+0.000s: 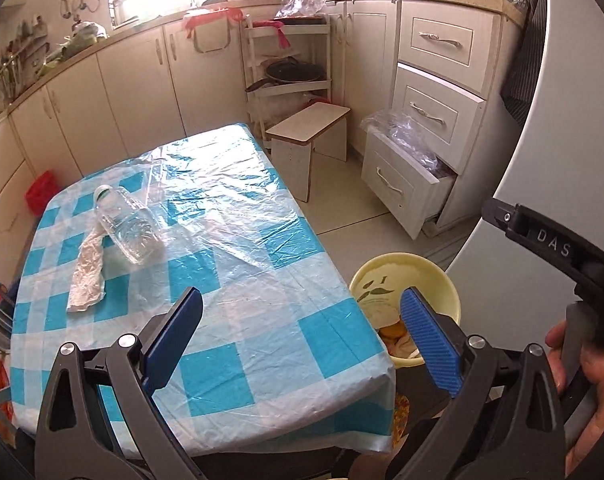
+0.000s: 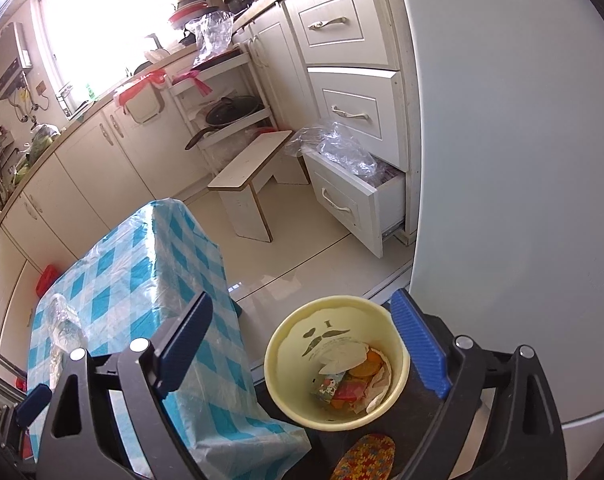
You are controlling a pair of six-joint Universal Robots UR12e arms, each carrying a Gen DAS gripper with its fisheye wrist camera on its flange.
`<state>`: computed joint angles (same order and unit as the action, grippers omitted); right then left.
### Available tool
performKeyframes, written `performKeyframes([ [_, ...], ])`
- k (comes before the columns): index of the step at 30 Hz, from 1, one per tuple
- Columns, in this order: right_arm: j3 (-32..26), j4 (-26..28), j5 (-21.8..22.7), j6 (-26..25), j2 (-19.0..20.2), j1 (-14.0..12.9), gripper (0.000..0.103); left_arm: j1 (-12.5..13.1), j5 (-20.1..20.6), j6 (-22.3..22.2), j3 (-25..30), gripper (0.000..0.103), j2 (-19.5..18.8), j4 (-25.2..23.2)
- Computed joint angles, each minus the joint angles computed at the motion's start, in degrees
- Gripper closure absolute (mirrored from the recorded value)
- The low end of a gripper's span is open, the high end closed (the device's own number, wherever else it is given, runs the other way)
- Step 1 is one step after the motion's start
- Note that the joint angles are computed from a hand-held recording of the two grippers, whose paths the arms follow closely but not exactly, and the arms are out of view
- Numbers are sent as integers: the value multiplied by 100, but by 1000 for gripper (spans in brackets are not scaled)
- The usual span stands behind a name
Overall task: Collect trash
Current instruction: 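Move both tools back over the table toward the bottle and tissue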
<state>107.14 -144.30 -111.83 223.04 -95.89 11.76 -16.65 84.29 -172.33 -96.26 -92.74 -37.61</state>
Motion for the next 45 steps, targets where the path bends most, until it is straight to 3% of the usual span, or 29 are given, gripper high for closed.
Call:
performKeyframes([
  [18,-240,-81,-319,-315,317,414,14,359,-46,-156,-306,8,362,228],
  [45,-453,-414,-256,-940,619,619,14,605,78,-301,-400,8,428,230],
])
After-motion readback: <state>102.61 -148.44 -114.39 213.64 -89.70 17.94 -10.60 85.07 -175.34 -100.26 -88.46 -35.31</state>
